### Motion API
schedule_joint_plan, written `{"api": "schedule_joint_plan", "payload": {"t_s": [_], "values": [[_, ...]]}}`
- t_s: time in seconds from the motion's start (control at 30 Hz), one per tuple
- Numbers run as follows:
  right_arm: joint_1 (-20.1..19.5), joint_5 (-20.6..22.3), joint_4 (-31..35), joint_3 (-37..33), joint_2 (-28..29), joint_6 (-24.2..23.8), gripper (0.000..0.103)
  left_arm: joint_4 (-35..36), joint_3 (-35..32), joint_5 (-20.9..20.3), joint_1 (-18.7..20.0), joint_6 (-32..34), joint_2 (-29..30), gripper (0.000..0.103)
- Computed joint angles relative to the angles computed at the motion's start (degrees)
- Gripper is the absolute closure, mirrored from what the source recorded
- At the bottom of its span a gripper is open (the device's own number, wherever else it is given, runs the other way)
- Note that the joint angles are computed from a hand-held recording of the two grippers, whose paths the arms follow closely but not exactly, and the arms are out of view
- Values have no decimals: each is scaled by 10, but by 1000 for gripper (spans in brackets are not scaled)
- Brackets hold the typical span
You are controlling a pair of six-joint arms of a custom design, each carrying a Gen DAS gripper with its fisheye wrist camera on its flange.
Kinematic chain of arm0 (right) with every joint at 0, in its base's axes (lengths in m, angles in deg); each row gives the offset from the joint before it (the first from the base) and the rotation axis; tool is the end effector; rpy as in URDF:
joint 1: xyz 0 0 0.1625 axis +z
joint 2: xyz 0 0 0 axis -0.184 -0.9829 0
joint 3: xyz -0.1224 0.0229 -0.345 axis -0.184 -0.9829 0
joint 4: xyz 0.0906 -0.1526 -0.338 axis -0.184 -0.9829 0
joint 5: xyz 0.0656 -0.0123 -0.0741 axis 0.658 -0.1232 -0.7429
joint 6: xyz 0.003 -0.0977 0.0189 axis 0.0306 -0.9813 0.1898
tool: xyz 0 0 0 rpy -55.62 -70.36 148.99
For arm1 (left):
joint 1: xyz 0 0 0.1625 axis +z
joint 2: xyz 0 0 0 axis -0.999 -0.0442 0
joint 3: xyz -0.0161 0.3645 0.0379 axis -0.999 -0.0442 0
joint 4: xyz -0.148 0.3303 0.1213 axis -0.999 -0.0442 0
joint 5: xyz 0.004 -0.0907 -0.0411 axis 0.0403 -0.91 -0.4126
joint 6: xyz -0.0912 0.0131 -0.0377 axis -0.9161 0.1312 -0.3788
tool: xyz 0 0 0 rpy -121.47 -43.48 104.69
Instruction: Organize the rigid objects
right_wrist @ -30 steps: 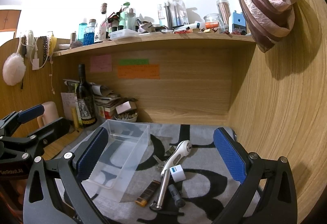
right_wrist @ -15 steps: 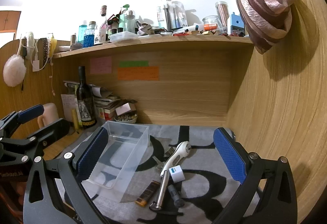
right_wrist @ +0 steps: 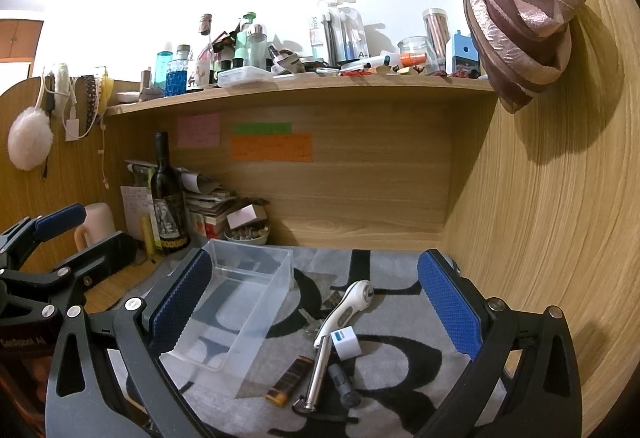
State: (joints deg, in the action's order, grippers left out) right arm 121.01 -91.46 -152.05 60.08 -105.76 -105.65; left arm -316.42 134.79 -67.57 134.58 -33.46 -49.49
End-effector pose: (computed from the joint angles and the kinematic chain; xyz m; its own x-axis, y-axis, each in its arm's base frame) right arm 0.3005 -0.5130 0.1080 -0.6649 -0.3008 0.6837 -0.7468 0.2508 -0.6160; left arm -0.1535 -0.4680 0.2185 -0.7064 0.0605 -0.7052 0.7025 0.1818 -0.6881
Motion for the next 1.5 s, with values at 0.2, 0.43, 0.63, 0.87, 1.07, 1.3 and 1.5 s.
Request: {"api": "schedule_joint_plan", "payload": {"t_s": [0.2,0.43,0.63,0.87,1.07,1.3,1.5], "values": [[-1,0,2,0,0,-2,0,6,1,-3,3,-7,-3,0],[-3,6,19,-3,-2,1,0,27,-6,-10,16,-26,-10,0],[-6,-14,56,-38,18,-8,0,92,-35,-8,46,-32,-16,0],[-24,-49,120,-106,44,17,0,200,-79,-11,92,-48,-23,0],[-47,-65,192,-153,53,76,0,343,-133,-8,135,-96,-34,16],[-54,-123,282,-239,90,81,0,537,-208,-19,185,-173,-34,42],[-55,-152,389,-295,103,83,16,635,-254,-25,209,-199,-22,65]]}}
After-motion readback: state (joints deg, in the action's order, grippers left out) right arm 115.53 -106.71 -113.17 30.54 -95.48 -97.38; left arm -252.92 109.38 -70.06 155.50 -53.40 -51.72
